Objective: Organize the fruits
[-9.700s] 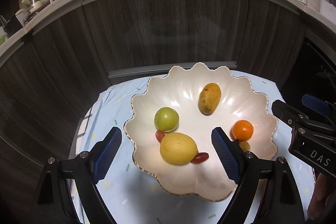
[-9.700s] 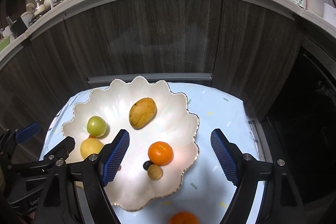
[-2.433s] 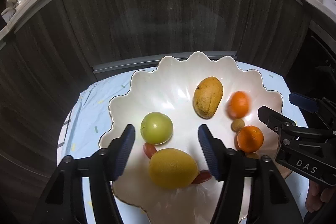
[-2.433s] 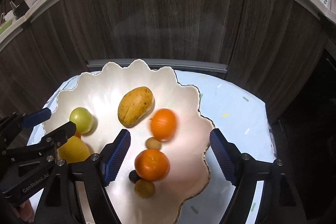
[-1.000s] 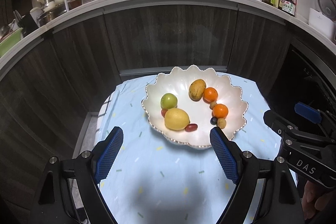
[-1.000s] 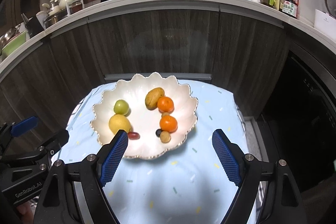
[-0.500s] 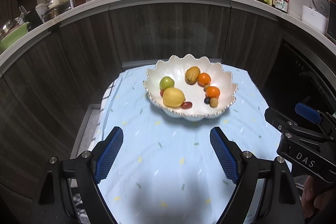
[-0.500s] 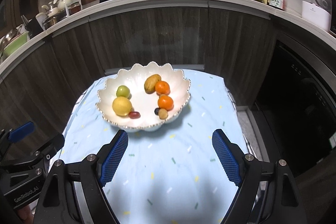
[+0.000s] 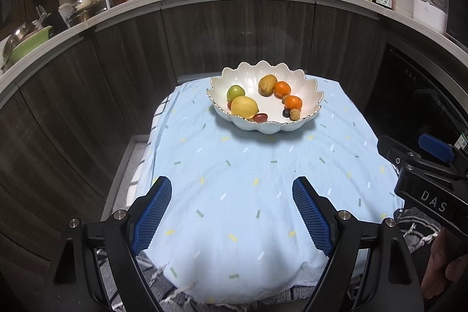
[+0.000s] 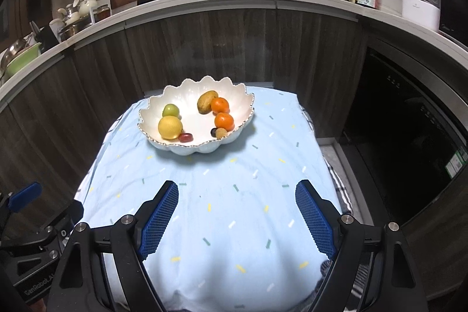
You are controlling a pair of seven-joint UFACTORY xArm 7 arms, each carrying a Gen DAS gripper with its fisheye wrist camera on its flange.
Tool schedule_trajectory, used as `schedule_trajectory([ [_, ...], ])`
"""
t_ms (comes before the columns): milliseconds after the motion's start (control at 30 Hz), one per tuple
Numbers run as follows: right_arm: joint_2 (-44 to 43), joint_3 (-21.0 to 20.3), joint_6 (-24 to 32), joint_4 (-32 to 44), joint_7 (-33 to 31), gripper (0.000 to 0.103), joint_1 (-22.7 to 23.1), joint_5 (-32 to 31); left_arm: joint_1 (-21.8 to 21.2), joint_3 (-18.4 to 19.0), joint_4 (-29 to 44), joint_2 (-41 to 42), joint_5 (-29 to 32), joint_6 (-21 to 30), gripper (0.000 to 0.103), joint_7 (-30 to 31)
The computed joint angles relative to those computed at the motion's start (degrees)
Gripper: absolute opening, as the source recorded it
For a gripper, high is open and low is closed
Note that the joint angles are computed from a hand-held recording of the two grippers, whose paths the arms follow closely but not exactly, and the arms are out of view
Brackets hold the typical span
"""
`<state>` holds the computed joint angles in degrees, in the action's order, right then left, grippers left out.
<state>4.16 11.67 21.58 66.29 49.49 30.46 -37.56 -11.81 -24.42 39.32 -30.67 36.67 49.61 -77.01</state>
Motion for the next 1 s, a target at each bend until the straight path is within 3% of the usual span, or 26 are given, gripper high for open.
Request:
schedule_trajectory([
  [200, -5.5, 1.4, 0.0, -5.7, 5.4, 0.083, -1.0, -3.8, -1.7, -1.9, -1.2, -3.1, -1.2, 3.2, 0.085, -1.2],
  [600, -11.4, 5.9, -0.1, -11.2, 1.1, 0.083, -3.6, 2.9, -4.3, -4.8, -2.9, -9.5, -6.2, 9.3, 0.085, -3.2],
  [1000, -16.7, 9.3, -0.8, -14.8, 4.1, 0.083, -7.5, 2.3, -4.7, -8.1, -1.7, -11.8, -5.9, 13.5, 0.085, -4.9],
])
